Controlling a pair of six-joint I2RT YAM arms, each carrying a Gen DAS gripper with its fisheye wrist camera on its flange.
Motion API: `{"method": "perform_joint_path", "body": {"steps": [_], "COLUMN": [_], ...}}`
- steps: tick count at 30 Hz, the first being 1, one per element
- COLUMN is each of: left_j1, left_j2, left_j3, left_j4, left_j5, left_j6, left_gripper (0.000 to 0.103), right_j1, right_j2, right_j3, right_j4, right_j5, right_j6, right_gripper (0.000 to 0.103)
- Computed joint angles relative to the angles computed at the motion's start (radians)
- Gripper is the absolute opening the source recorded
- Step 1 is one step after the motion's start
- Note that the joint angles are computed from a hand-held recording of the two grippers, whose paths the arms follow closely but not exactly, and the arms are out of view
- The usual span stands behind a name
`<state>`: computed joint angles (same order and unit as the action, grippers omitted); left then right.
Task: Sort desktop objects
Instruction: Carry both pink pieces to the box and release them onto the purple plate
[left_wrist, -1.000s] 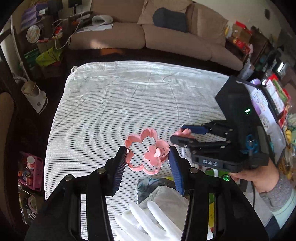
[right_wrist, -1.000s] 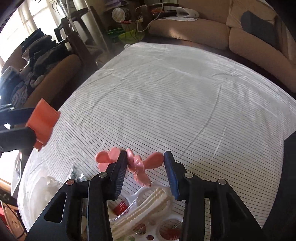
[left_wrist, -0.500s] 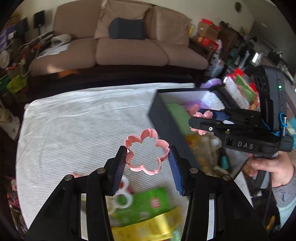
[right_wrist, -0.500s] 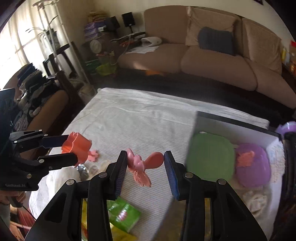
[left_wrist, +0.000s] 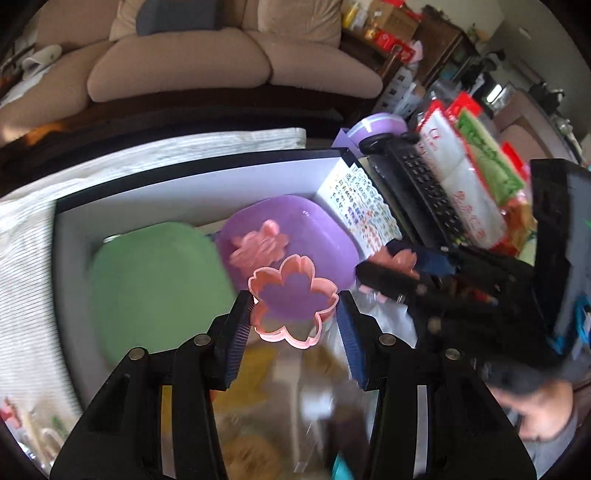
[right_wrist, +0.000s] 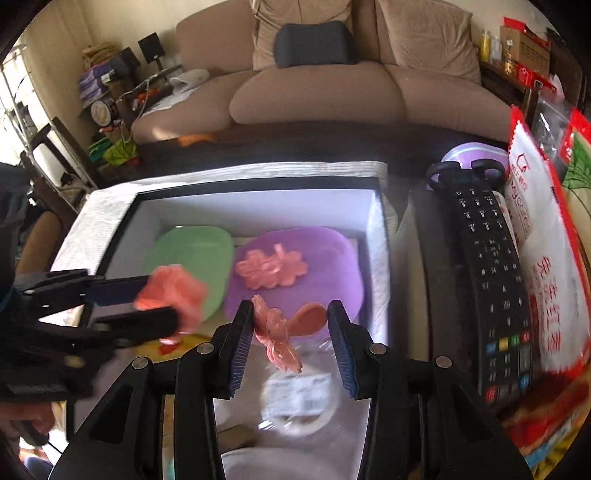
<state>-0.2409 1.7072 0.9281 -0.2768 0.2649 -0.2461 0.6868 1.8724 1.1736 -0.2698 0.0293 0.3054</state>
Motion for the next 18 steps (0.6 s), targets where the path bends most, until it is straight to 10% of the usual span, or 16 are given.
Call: {"method": "perform_joint_path", "body": {"steps": [8, 18], "left_j1": [0.017, 0.043], "left_j2": [0.110, -0.211], "left_j3": [0.060, -0.030], "left_j4": [0.011, -0.172], "left_j5": [-0.047, -0.129], "left_j6": [-0.021, 0.079], "left_gripper": [0.045, 0.049], "right_j1": [-0.077, -0.024], "right_j2": [0.037, -0.096], "right_j3": [-0.007, -0.077], "right_j4": [0.045, 0.030], "right_j5": [-0.091, -0.037], "right_j6": [-0.032, 0.034], "right_gripper": [0.043, 0.049]}}
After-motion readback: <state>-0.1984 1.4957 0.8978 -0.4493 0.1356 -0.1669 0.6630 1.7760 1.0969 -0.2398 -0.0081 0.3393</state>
